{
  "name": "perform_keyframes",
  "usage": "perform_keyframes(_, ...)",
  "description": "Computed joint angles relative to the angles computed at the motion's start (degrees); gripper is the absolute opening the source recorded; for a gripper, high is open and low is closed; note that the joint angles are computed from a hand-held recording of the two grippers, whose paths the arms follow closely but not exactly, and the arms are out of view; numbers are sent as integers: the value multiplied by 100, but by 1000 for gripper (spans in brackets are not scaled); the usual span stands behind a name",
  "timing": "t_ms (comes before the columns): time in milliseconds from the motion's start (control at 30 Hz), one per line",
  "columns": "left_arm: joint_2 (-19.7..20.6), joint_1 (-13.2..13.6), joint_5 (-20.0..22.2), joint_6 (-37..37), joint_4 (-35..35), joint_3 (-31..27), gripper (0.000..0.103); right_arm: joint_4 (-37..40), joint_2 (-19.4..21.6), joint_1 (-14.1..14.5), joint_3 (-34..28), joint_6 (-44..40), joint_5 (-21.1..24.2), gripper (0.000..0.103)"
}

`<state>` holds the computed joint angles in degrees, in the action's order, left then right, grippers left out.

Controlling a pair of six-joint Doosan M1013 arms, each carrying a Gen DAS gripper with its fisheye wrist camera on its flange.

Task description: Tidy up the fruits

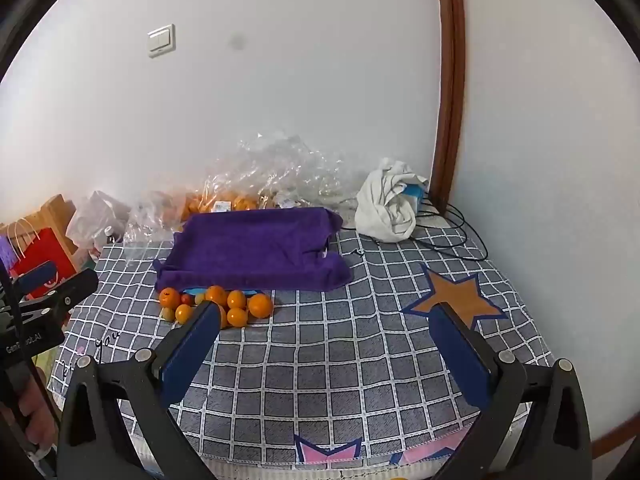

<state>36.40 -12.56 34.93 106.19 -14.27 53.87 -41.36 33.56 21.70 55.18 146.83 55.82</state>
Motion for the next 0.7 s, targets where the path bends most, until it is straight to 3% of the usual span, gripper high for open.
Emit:
perform_keyframes(167, 50, 82, 232, 86, -342, -135, 103, -103, 24, 51, -66, -47, 151, 102)
perform_keyframes(700, 28, 55, 123, -3, -149, -48, 103, -118, 11, 74, -47, -106, 136, 102)
